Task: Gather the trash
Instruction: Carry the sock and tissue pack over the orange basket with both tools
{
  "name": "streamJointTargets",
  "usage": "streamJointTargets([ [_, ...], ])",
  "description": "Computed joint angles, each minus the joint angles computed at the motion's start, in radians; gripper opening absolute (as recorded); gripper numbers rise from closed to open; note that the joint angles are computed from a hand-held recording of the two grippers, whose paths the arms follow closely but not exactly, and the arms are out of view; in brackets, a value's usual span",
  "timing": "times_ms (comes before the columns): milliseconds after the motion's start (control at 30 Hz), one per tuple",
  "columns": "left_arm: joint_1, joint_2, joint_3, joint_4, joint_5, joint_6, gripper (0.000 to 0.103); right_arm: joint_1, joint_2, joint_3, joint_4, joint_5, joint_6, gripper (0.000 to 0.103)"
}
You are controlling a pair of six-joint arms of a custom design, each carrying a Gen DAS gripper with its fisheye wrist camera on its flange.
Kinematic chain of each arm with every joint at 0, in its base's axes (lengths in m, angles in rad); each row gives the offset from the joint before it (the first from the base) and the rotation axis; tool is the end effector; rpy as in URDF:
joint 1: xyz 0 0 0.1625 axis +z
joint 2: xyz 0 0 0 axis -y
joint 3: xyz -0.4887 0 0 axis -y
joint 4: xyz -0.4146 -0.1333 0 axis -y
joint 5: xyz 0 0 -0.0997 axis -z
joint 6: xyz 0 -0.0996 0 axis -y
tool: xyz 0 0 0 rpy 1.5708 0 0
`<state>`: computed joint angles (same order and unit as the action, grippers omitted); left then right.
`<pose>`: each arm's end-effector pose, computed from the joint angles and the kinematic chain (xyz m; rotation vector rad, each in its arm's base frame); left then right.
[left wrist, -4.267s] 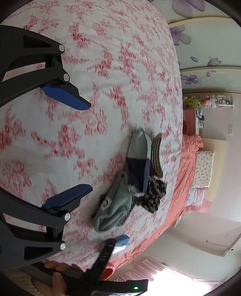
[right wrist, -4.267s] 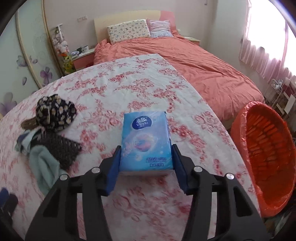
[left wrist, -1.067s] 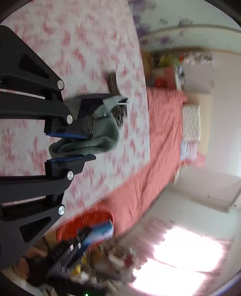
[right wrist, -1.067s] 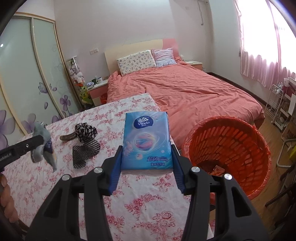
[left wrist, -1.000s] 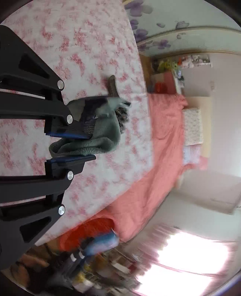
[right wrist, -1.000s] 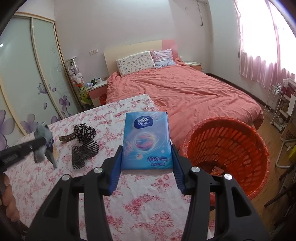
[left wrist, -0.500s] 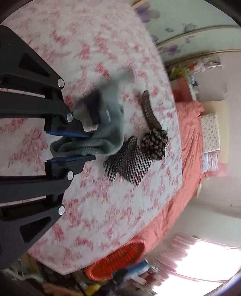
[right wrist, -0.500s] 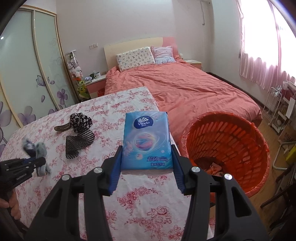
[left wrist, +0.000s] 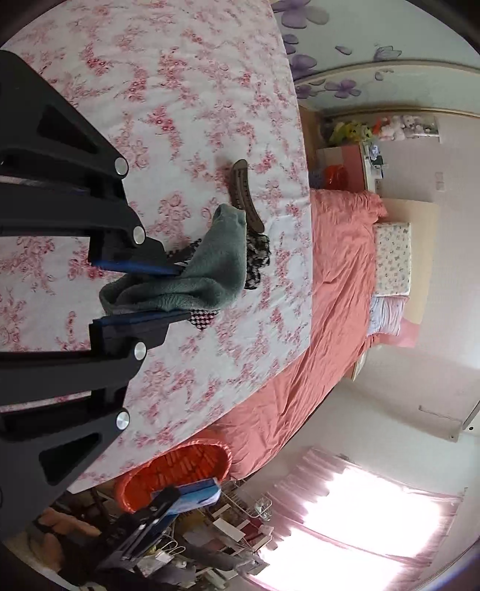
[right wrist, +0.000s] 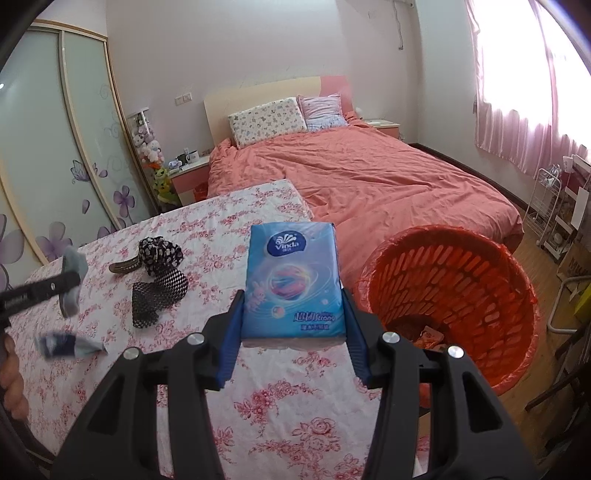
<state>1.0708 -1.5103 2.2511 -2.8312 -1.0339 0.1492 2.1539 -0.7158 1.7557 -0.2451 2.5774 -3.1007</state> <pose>-0.0610 -0.4960 0.3457 0.6470 2.5171 -0.8028 0.3410 -0.4277 0.0178 0.1085 -2.1785 1.1874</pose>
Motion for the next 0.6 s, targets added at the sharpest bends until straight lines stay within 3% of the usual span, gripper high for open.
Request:
streamJointTargets([
  [233,-0.076,0.032,0.026,-0.057,0.083,0.039,0.017,-0.006,-0.026,0.02,-0.02,0.022,-0.008,0.049],
  [600,-0.201,0.136,0.049,-0.168,0.122,0.103,0.017,-0.002,-0.148,0.132,-0.16,0.092,-0.088,0.049],
])
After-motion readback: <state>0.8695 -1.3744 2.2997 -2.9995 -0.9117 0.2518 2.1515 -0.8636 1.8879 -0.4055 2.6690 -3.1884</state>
